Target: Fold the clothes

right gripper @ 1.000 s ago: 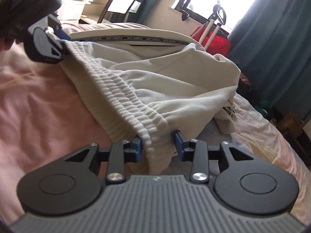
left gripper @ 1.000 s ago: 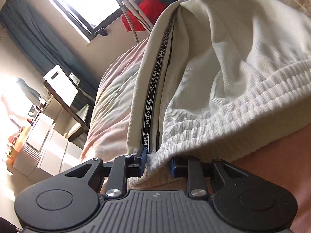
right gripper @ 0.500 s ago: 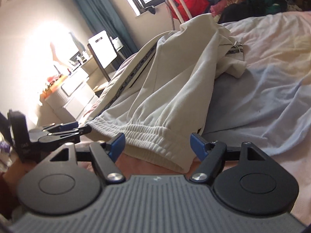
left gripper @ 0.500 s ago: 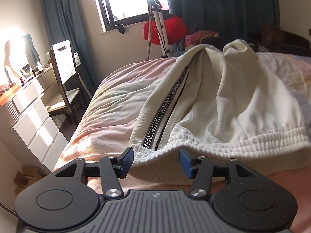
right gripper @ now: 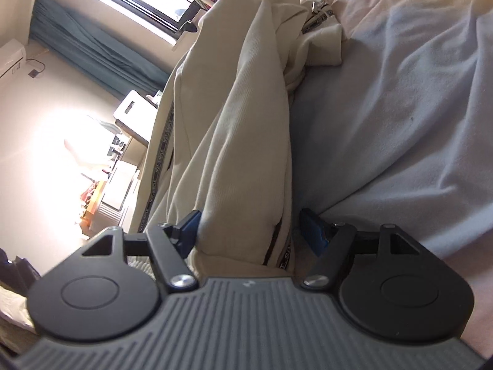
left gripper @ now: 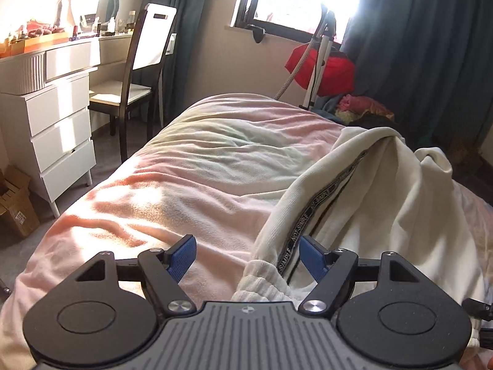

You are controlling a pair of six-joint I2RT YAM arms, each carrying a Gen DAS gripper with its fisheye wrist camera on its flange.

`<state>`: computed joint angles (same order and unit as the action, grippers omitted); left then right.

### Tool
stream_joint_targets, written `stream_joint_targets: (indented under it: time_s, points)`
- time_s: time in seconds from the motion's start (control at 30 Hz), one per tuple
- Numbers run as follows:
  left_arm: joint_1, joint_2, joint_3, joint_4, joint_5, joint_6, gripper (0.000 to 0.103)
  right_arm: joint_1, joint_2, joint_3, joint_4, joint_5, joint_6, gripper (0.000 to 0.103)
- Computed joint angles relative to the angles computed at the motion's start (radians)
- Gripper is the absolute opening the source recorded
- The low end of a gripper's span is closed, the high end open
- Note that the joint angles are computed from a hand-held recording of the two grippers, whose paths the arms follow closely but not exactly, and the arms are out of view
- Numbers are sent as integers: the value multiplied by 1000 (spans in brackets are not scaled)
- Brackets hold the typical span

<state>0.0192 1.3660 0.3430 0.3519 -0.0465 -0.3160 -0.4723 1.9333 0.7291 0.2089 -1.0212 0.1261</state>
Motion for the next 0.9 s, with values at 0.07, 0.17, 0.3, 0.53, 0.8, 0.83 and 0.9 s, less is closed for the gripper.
stream_joint_targets:
  time_s: [0.07,0.17,0.3,0.53,0.8,0.83,0.9]
  points:
    - [46,86,19,30,85,-24,69,2,-8,-1,-14,-56,-33,64]
    - [90,122,10,74,224,-16,57,-13,-44,-37,39,-185,-28,64]
    - [55,106,-9,83,254,15,55,-6,-57,-32,21,-211,-18,63]
    - [24,119,21,44,168,-9,35,18,-28,27,-185,-13,-146,55]
    - [-22,34,117,77,11,-19,21,84,-285,-153,-72,3,-15,31]
    - [0,57,180,48,8,-6,20,121,-320,-190,19,2,85,31]
    - [41,112,316,-12,2,21,17,224,-359,-264,264,35,317,30]
